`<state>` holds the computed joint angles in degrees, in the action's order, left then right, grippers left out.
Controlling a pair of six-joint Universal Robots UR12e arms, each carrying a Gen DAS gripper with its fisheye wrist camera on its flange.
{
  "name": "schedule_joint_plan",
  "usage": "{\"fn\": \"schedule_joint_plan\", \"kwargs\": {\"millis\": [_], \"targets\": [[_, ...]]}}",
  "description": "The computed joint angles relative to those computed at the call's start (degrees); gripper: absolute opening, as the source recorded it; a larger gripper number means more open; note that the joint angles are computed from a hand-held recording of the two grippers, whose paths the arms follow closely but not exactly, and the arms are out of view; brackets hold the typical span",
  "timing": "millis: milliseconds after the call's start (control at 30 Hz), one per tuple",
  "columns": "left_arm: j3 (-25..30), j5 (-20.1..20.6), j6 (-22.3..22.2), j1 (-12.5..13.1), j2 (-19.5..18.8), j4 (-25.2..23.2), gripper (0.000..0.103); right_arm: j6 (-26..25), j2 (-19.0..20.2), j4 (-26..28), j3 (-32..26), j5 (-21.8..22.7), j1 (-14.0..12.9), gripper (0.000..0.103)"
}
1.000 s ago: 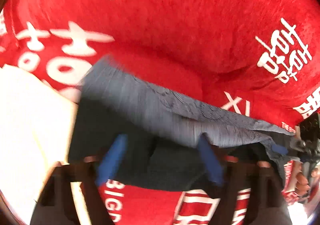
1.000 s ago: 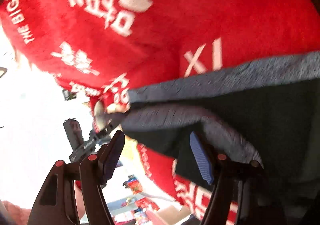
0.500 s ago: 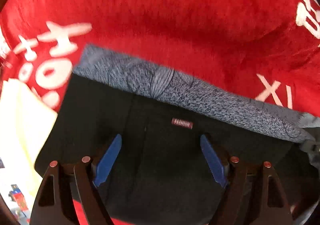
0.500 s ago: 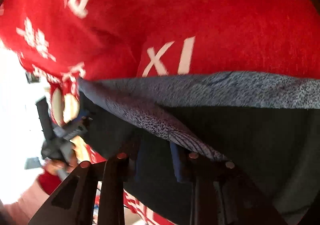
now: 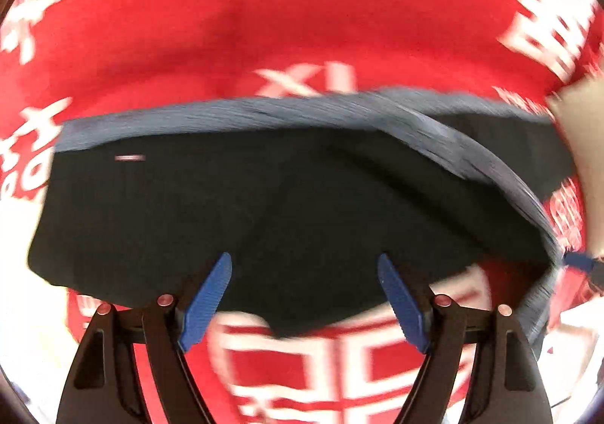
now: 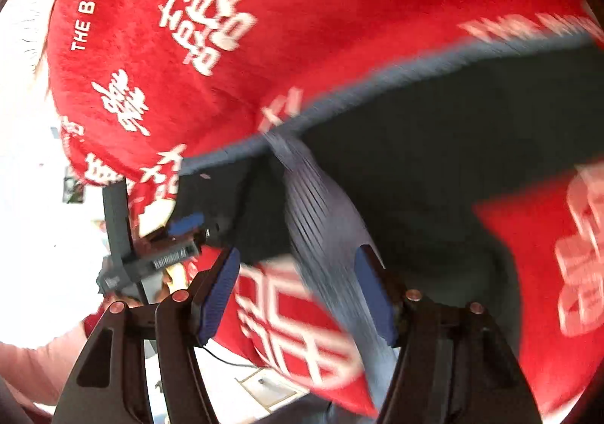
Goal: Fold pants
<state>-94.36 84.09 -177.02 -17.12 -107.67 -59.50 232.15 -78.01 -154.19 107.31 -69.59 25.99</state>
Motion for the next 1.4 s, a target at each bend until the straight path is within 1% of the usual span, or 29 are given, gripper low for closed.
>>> {"fn": "schedule_joint_plan", "kwargs": {"millis": [67, 100, 167, 233, 267, 333, 400, 533, 667, 700, 767, 800, 867, 900, 933, 967, 1033, 1100, 1200, 1267, 1333, 1400], "targets": [[-0.53, -2.21, 0.91, -1.45, 0.13, 0.25, 0.081, 4.13, -3.47, 0.05, 3.89, -3.38, 2.1, 0.068], [-0.65, -3.07, 1.28, -1.75, 0.2, 0.14, 0.081, 6.88, -5.03, 0.14, 5.81, -4.92, 3.43, 0.068], [-1.26, -4.71, 1.73, -3.01, 0.34, 0.59, 0.081, 11.96, -7.41, -0.2, 9.22, -6.76, 5.39, 0.068], [-1.99, -5.86, 2.12, -4.15, 0.69, 0.84, 0.081, 18.88, -9.01, -1.86, 12.62, -8.39, 7.86, 0.068], [-1.86, -6.07, 2.19, -4.6, 0.65, 0.7, 0.081, 20.63, -9.65, -2.16, 14.06, -8.74, 8.44, 0.068], [-2.23, -6.22, 3.17, -5.64, 0.98, 0.48, 0.081, 23.32, -9.65, -2.92, 15.78, -10.14, 10.12, 0.067], [-2.84, -6.03, 4.54, -6.4, 1.2, 0.78, 0.081, 25.74, -8.5, -5.85, 16.74, -11.86, 11.74, 0.064], [-2.46, -4.85, 6.03, -7.49, 0.98, 0.97, 0.081, 29.24, -6.85, -10.99, 18.17, -14.99, 13.26, 0.06], [-2.4, -4.7, 6.48, -7.67, 0.91, 0.74, 0.081, 34.17, -6.98, -14.69, 20.11, -17.83, 15.31, 0.06], [-2.53, -4.56, 6.58, -7.66, 0.97, 0.92, 0.081, 34.62, -6.78, -15.89, 20.3, -18.91, 15.84, 0.059], [-2.76, -4.55, 6.59, -7.67, 1.08, 1.17, 0.081, 33.47, -6.84, -17.44, 20.67, -20.71, 16.2, 0.058], [-2.85, -4.6, 6.54, -7.71, 1.13, 1.28, 0.081, 32.38, -6.43, -18.62, 20.52, -21.51, 16.19, 0.057], [-3.12, -4.69, 6.5, -7.78, 1.28, 1.71, 0.081, 30.85, -5.46, -20.26, 20.17, -21.73, 15.85, 0.052], [-3.41, -4.73, 6.62, -7.68, 1.54, 1.76, 0.081, 30.54, -4.85, -21.62, 20.15, -20.97, 15.47, 0.036], [-3.66, -4.78, 6.72, -7.6, 1.79, 1.79, 0.081, 31.0, -4.4, -23.44, 20.38, -19.29, 14.96, 0.007], [-3.95, -4.98, 6.78, -7.47, 2.08, 2.0, 0.081, 31.69, -4.25, -23.9, 20.34, -18.1, 14.61, 0.003], [-4.36, -5.36, 6.76, -7.27, 2.5, 2.43, 0.081, 32.9, -4.9, -24.99, 20.61, -18.32, 14.51, 0.003], [-4.6, -5.54, 6.37, -7.1, 2.86, 2.71, 0.081, 32.85, -6.72, -25.93, 20.99, -19.04, 14.14, 0.003], [-4.57, -5.5, 4.75, -6.96, 3.31, 2.68, 0.081, 30.12, -10.25, -25.28, 21.33, -18.69, 12.36, 0.003], [-3.97, -5.17, 3.26, -7.05, 3.3, 2.29, 0.081, 26.62, -13.15, -22.95, 21.1, -17.19, 9.92, 0.003], [-3.0, -4.64, 1.17, -7.37, 3.06, 2.13, 0.081, 22.56, -15.74, -21.14, 20.96, -14.31, 6.5, 0.003], [-1.4, -3.82, -1.39, -7.9, 2.28, 1.29, 0.081, 18.23, -17.83, -19.37, 20.61, -10.58, 2.34, 0.003]]}}
